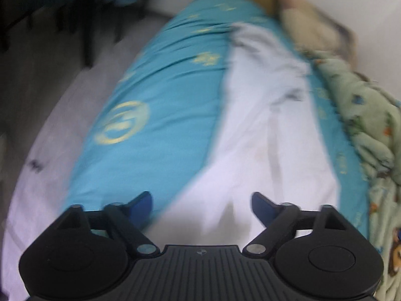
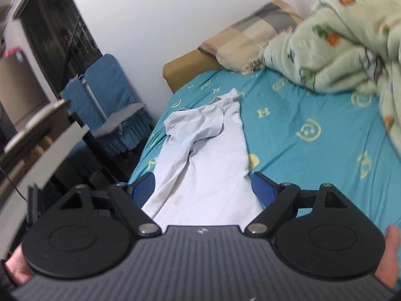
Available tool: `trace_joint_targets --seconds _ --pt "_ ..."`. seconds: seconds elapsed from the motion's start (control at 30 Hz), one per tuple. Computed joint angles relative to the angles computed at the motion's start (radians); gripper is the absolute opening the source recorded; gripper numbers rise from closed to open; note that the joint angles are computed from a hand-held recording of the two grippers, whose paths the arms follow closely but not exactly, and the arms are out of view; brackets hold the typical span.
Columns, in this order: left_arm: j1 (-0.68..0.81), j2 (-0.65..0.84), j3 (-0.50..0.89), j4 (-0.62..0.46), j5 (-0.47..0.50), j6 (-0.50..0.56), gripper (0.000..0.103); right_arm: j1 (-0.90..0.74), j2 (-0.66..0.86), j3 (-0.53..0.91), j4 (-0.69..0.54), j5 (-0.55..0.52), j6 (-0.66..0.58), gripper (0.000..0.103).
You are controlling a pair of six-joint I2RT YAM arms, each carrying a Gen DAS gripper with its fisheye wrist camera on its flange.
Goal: Fold clothes
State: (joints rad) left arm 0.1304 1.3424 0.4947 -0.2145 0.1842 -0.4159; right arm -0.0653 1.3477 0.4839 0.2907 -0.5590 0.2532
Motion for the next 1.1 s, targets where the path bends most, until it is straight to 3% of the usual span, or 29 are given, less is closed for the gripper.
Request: trace_joint_targets --seconds 0.13,0.33,0.4,0.43,0.47,0.5,0.67,0.83,0.93,1.03,1.1 --pt "0.166 0.014 0.003 -0.090 0.099 0.111 0.082 -0.021 0.058 0.022 0.003 -0.043 0.030 0.085" --pt "0.134 0.098 0.046 -0.209 0.052 0.136 0.067 -0.057 0.155 0.075 0.000 -0.098 0.124 0.085" --pt "0.087 0.110 0.069 -0.254 0.034 0.139 0.056 -0.079 0.166 0.073 0.007 -0.127 0.138 0.085" --pt "0.056 0.116 0.082 -0.280 0.025 0.144 0.036 -0.085 0.171 0.076 -0.001 -0.132 0.137 0.086" --pt "0.025 0.124 0.096 -0.305 0.017 0.148 0.009 -0.091 0.177 0.080 -0.010 -0.137 0.137 0.086" --pt "-0.015 0.107 0.103 -0.326 -0.021 0.137 0.005 -0.099 0.184 0.084 -0.017 -0.145 0.139 0.086" --pt "-0.273 -0.065 0.136 -0.458 -0.231 0.035 0.002 -0.144 0.195 0.094 -0.049 -0.181 0.135 0.085" --pt "-0.762 -0.211 0.232 -0.616 -0.533 -0.201 0.002 -0.184 0.198 0.099 -0.091 -0.192 0.107 0.087" --pt "-0.963 -0.169 0.285 -0.603 -0.581 -0.342 0.001 -0.193 0.227 0.118 -0.110 -0.215 0.109 0.087" --pt "-1.045 -0.072 0.293 -0.507 -0.542 -0.388 0.001 -0.186 0.253 0.141 -0.152 -0.213 0.086 0.087" --pt "-1.022 -0.012 0.261 -0.420 -0.474 -0.367 0.001 -0.180 0.270 0.153 -0.184 -0.211 0.064 0.087"
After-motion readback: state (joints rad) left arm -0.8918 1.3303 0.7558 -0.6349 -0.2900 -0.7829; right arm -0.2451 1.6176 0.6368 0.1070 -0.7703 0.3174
